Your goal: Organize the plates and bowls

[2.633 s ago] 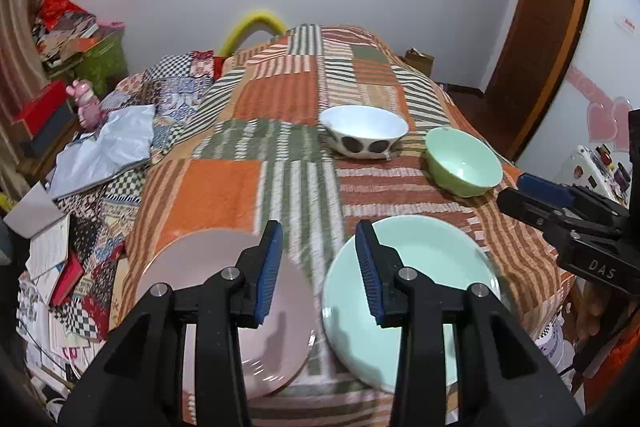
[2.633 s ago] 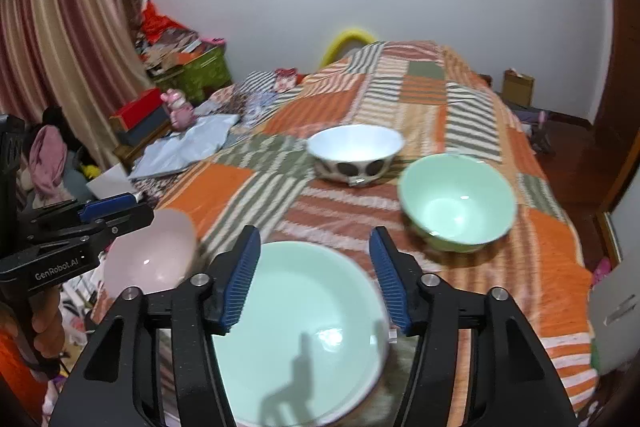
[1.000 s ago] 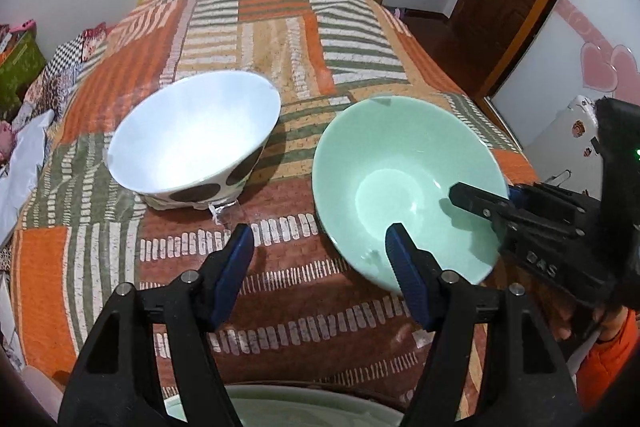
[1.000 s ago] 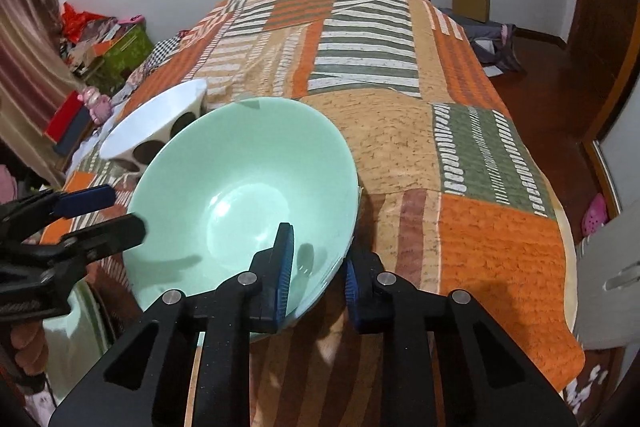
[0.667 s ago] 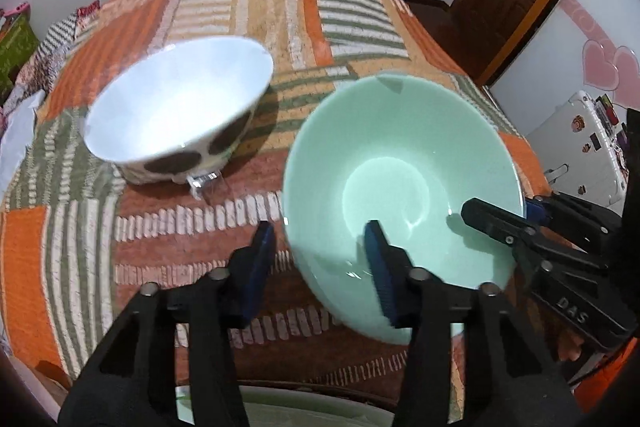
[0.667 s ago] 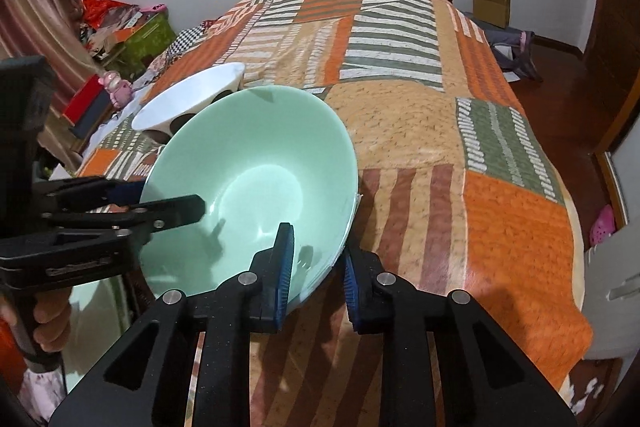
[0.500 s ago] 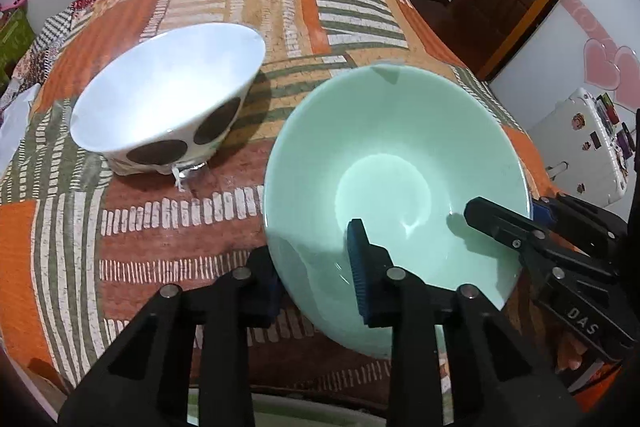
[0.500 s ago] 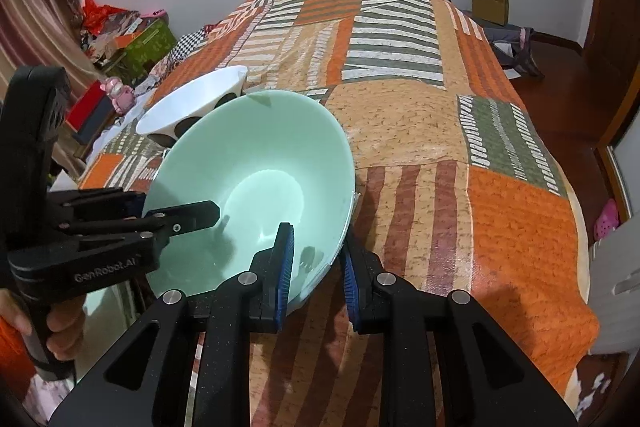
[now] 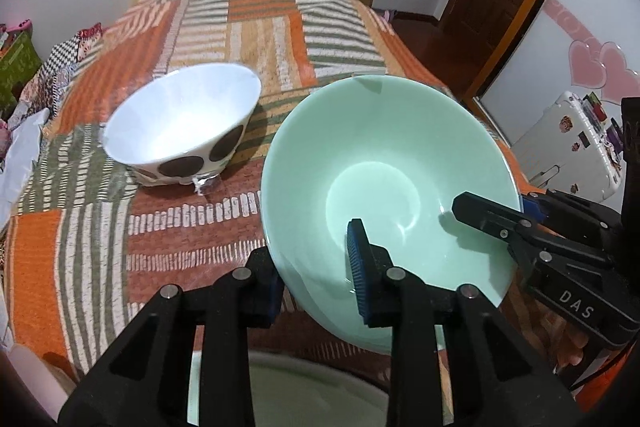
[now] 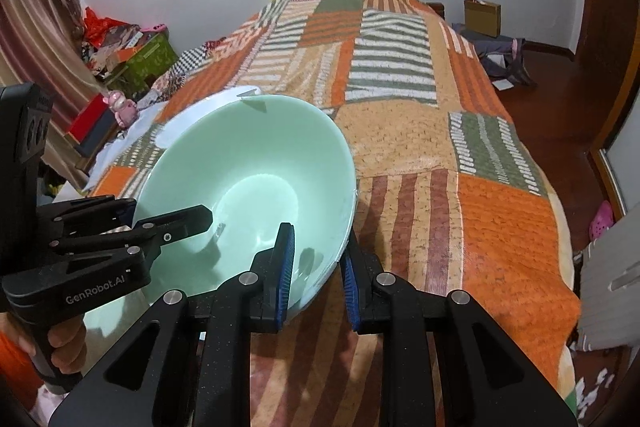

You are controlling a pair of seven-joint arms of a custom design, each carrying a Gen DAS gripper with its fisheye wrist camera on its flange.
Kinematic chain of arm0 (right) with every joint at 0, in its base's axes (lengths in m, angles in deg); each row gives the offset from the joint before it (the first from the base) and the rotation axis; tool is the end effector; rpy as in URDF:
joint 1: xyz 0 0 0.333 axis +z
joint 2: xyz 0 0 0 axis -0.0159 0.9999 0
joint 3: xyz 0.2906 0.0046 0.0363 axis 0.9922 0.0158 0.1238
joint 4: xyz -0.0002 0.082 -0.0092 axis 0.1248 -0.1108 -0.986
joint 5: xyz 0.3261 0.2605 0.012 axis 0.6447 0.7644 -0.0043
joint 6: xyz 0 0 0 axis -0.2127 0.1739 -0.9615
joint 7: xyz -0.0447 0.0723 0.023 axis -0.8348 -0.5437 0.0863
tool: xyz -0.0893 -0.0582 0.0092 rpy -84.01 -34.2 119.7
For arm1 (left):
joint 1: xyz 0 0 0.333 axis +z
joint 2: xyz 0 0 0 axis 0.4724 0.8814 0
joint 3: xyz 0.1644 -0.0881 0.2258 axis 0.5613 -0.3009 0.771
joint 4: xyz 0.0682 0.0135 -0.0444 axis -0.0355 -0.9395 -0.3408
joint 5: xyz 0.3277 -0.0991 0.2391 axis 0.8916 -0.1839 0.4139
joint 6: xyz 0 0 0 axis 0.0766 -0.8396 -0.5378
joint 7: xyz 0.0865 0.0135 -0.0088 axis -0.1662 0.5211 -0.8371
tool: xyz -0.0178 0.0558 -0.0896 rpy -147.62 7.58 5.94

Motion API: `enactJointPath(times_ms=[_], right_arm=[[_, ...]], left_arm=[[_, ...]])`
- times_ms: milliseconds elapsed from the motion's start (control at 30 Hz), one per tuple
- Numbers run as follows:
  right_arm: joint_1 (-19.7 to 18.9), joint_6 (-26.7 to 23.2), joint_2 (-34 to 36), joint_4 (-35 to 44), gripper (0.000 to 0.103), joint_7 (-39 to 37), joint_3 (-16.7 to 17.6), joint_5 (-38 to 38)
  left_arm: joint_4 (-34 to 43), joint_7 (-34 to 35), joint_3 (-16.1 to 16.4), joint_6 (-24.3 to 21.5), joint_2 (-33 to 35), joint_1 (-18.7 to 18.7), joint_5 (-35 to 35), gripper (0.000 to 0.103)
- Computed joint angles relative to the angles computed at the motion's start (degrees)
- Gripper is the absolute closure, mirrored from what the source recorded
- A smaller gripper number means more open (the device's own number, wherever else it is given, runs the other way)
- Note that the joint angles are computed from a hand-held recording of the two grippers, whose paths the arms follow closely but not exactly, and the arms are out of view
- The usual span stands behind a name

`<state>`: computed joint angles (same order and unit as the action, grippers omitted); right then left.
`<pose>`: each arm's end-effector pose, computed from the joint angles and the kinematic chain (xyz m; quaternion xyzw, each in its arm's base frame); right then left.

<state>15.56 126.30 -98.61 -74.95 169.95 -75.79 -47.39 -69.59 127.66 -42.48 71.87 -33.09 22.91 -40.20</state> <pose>0.4968 0.2321 0.5460 -0.5225 0.7825 -0.1833 0.2848 0.6260 -0.1841 0.5240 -0.3696 0.8876 -0.2728 0.0348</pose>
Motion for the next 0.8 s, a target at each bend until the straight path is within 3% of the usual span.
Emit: enactJointPath(times_ms=[400,800], right_arm=[[1.0,-3.4,-1.0,3.6,0.083,5.5,3.5,-5.9],[4.4,-5.7,4.1,11.1,0.083,7.5,5.0,-10.2]], left_arm=[[-6.2,5.9,2.7,-1.0,-10.0,1.8,-7.3,0.074],[-9.6,10.6,7.1,-2.8,-15.8,4.3,-11.4,0.074]])
